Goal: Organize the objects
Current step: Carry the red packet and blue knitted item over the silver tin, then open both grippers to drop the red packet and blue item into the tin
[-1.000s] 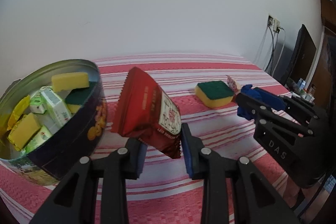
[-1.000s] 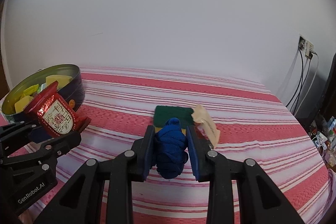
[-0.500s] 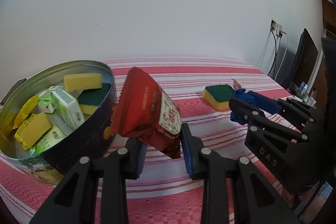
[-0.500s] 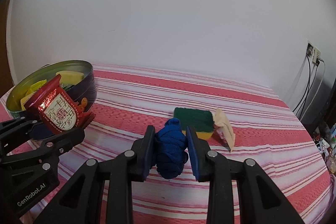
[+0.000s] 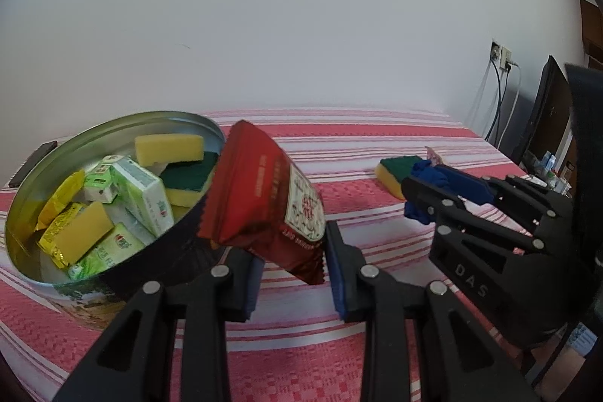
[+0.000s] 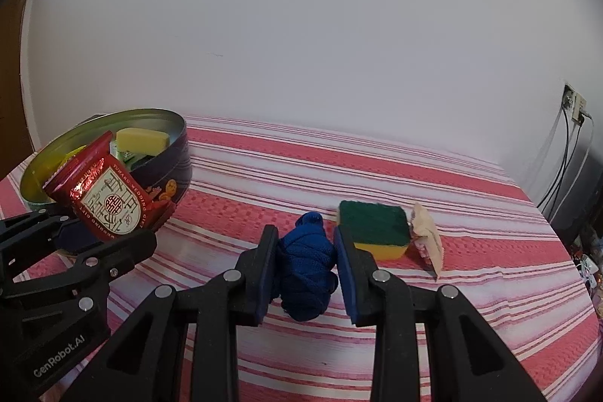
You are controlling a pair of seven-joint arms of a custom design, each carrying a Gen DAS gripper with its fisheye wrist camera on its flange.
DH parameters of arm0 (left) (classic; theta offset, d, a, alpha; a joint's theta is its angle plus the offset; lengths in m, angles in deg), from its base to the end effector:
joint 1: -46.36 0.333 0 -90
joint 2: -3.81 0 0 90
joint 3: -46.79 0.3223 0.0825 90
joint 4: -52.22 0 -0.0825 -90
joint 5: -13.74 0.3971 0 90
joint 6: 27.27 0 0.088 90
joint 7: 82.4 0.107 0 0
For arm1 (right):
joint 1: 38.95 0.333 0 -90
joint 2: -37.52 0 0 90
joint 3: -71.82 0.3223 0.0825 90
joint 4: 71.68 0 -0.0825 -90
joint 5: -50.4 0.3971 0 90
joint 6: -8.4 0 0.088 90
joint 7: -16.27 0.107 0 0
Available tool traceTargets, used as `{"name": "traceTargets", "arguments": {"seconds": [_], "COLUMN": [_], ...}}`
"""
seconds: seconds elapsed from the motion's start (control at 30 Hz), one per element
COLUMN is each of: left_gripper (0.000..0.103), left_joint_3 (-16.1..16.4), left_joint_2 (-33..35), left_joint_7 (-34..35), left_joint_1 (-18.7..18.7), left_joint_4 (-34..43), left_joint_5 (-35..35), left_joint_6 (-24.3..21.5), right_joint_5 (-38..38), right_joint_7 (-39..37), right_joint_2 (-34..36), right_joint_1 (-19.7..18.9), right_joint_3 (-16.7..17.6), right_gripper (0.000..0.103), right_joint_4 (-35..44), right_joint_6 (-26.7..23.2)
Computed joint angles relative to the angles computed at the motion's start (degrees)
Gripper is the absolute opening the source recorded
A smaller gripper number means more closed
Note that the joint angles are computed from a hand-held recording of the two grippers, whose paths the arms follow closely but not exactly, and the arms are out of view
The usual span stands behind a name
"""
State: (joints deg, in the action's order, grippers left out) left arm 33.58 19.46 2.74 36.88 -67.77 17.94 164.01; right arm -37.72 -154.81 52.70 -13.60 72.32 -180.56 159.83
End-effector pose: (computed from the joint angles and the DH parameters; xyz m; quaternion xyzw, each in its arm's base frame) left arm 0.5916 -0.2449 0.4117 -0.5059 0.7229 -0.4098 0.2312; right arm 0.5759 0.3076 0.3930 -0.6117 0.6155 -0.3946 0.3022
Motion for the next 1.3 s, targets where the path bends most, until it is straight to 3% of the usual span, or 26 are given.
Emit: {"name": "traceTargets", "arguments": {"seconds": [0.1, 0.2, 0.37, 0.57, 0.67, 0.73, 0.9, 1.03, 1.1, 1.3], "left_gripper": [0.029, 0.029, 0.029, 0.029, 0.029, 0.029, 0.029, 0.029, 0.029, 0.029], "left_joint_3": [-1.80, -7.47, -7.24, -0.01, 6.68, 5.89, 12.36, 12.79, 10.19, 11.18], "left_joint_2": [-1.12, -2.13, -4.12, -5.13, -4.64, -3.90, -1.61, 0.30, 1.52, 3.14], "left_joint_7": [0.24, -2.93, -6.34, -5.49, -1.18, -0.61, 2.15, 2.48, 2.85, 1.64], "left_joint_1": [2.33, 9.61, 12.74, 9.82, 4.27, 6.04, 1.06, 1.69, 4.57, 4.37], "left_joint_4": [-1.07, -2.01, -3.14, -2.37, -0.90, 0.47, 3.93, 6.35, 7.81, 9.62], "left_joint_5": [0.34, 5.07, 8.68, 7.58, 2.64, 2.20, -1.34, -1.83, -1.92, -1.18], "left_joint_6": [1.17, 2.14, 3.06, 2.90, 2.15, 1.05, -1.87, -4.46, -5.81, -7.67], "right_joint_5": [0.04, -0.47, 0.69, 5.14, 9.28, 14.22, 25.73, 34.27, 38.02, 46.43], "right_joint_7": [-0.62, -1.17, -4.97, -13.33, -18.92, -24.10, -36.59, -44.83, -48.44, -55.87], "right_joint_2": [0.34, 0.37, 1.83, 6.47, 9.74, 12.31, 18.98, 23.67, 25.64, 28.42], "right_joint_1": [0.00, 0.33, 0.52, 2.42, 3.43, 3.03, 2.23, 1.55, 1.36, 1.82], "right_joint_3": [0.01, 0.00, 0.01, -1.10, -1.81, -1.51, 0.34, 2.28, 3.14, 3.59], "right_gripper": [0.033, 0.033, 0.033, 0.033, 0.033, 0.033, 0.033, 0.033, 0.033, 0.033], "right_joint_4": [0.93, 2.27, 6.63, 15.06, 19.96, 23.42, 31.99, 37.62, 39.79, 42.37], "right_joint_6": [0.79, 1.06, 3.12, 6.52, 8.35, 10.08, 10.99, 10.39, 9.90, 8.66]}}
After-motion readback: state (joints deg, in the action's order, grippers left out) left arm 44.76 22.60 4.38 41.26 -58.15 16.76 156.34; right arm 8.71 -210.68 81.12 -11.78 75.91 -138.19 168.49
